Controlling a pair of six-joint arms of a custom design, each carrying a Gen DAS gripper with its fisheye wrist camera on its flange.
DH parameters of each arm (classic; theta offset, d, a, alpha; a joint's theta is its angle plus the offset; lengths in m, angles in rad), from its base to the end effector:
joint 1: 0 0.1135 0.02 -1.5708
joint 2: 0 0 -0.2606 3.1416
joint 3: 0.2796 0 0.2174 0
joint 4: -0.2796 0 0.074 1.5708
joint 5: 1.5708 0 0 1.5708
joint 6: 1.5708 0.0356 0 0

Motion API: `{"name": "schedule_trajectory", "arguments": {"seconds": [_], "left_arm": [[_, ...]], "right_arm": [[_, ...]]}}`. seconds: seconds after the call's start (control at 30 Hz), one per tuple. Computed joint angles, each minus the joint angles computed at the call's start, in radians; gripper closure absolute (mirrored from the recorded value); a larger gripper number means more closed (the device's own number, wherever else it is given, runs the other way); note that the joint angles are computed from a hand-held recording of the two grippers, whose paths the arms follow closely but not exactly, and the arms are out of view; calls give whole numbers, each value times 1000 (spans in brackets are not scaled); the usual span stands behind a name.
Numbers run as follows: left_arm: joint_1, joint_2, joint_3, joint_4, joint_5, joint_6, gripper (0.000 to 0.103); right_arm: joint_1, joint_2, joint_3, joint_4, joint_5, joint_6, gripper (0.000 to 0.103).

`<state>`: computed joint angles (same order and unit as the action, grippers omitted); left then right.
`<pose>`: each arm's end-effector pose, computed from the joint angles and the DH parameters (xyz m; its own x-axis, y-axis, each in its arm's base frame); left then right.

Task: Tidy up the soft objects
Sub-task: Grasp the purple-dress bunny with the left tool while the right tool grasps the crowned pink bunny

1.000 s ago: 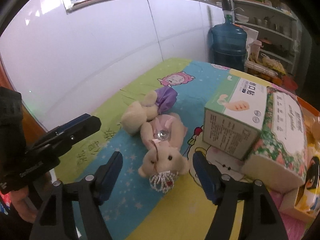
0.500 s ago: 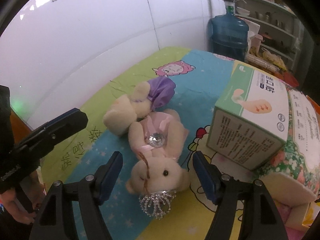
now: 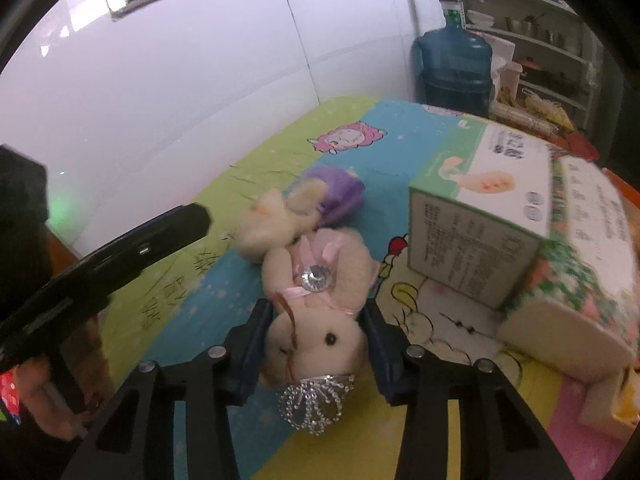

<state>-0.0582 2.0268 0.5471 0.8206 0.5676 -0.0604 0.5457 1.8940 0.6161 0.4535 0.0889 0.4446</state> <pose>0.2941 -0.0363 0.0811 -0.6388 -0.0138 -0.7692 0.4356 0.8177 -0.3764 0.2537 0.1503 0.0975 -0.7667 0.0357 -0.6410 -0.1503 0.9607 0.2332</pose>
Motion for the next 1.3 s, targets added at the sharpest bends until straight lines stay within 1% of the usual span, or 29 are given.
{"name": "schedule_trajectory", "arguments": {"seconds": [0.2,0.37,0.53,0.7,0.83,1.0,1.1,1.3], "left_arm": [[-37,2,27,-35,-11,2,52],[-105,18,73,-85,-59,21,52],[-157,42,159,-194,-128,27,52],[-188,67,242,-296,-186,46,52],[-198,84,289,-353,-218,56,52],[-208,123,363,-450,-232,65,47],[-211,140,391,-481,-229,62,46],[-210,141,391,-478,-228,61,46]], "right_arm": [[24,-120,-135,33,21,34,57],[21,-202,-227,70,39,58,57],[15,-257,-289,95,41,73,57],[0,-273,-325,132,22,72,57],[-27,-260,-336,168,-9,61,57],[-41,-240,-358,219,-35,56,57],[-46,-238,-369,234,-45,57,57],[-66,-225,-373,254,-73,62,57]]}}
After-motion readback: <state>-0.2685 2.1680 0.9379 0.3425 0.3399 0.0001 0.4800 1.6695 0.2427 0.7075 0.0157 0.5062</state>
